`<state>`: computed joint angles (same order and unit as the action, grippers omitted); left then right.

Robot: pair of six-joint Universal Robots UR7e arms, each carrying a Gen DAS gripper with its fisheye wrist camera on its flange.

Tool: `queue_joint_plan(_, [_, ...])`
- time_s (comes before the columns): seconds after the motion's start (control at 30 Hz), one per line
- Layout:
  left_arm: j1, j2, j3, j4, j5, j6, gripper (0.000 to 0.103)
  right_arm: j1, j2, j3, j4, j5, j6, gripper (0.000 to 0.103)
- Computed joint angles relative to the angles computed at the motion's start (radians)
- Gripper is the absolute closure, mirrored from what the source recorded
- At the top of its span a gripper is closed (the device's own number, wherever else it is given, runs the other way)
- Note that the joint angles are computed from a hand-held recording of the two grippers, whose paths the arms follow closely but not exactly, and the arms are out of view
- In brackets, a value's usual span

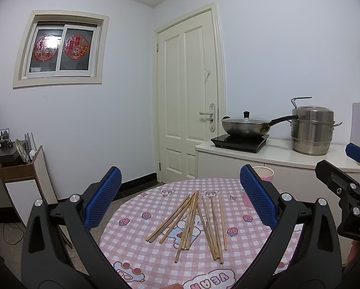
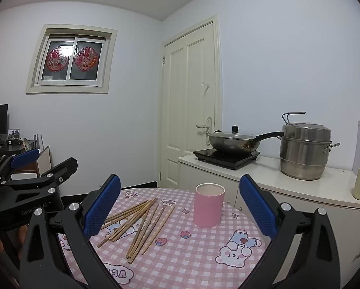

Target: Organize utensils

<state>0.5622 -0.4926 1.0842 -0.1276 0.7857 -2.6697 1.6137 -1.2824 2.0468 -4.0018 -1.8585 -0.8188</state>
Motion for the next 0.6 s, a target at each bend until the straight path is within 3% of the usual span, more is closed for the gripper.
queue_joint_plan(0.6, [0.001, -0.002, 0.003, -0.001, 0.002, -0.003, 0.006, -0.005, -0.001, 0.003, -0.001, 0.004, 0.001, 0.008])
